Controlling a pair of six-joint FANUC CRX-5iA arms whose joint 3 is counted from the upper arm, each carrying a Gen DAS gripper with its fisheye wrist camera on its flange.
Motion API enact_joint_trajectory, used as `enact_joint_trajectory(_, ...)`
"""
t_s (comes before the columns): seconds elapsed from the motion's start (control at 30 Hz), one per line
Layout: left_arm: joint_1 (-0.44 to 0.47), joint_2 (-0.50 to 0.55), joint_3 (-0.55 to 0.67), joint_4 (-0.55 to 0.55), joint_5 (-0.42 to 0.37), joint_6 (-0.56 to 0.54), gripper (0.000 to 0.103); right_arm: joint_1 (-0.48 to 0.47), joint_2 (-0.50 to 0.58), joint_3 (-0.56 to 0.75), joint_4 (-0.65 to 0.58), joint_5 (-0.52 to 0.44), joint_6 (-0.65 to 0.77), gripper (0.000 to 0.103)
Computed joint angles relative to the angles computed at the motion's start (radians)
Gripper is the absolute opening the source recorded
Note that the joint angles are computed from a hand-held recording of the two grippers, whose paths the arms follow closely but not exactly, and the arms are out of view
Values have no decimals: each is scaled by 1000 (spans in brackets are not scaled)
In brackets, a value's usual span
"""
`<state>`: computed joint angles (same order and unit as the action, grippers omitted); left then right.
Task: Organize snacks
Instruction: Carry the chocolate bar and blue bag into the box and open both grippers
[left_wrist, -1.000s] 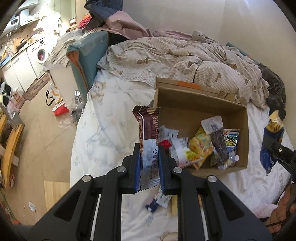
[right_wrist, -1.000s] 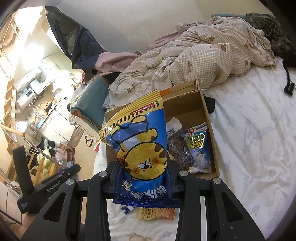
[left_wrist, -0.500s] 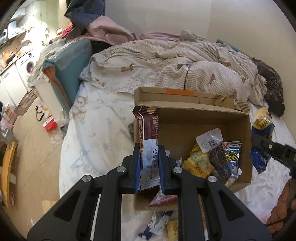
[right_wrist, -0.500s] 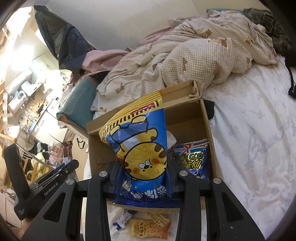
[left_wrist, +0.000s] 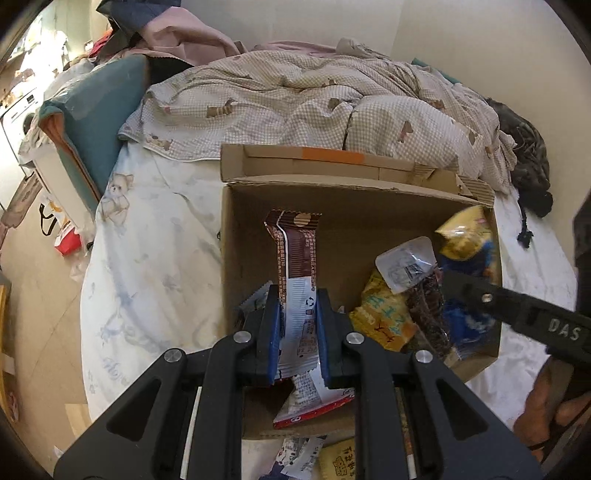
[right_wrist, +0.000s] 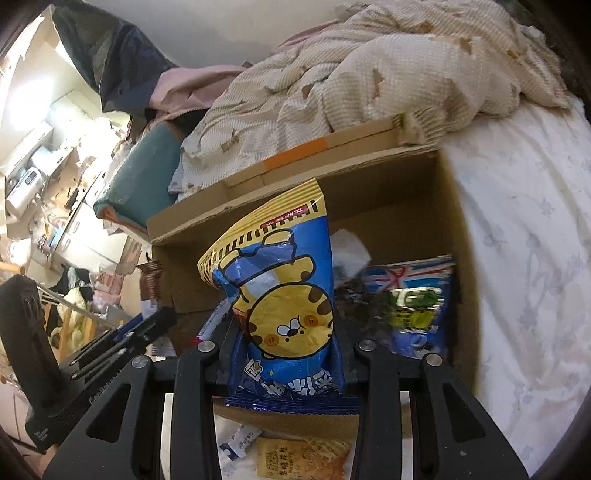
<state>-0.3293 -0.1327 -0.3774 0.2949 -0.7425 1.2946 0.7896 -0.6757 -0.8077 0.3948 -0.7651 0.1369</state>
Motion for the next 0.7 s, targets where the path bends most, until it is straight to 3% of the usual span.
enact_joint_trajectory(0.17,6,8,4,4,2,4,14,-83,76,27,-96,128,67,39)
enact_joint_trajectory(0.27,9,11,5,-2,12,22,15,-107,88,16,-114,213,53,46)
enact_joint_trajectory(0.3,10,11,5,-4,10,27,18,-113,97,26,-138,218,68,53)
enact_joint_trajectory(0.33,12,17,12,-4,-3,30,23,-115,99,28,-143,223,69,68)
enact_joint_trajectory(0.4,20,34,29,3,-45,33,57,-108,95,21,-112,222,48,74)
enact_joint_trajectory(0.5,42,30,-1,97,-57,-33,68,-115,92,36,-140,191,82,74)
enact_joint_trajectory(0.7,38,25,8,81,-72,-21,69,-132,68,31,-156,164,80,74)
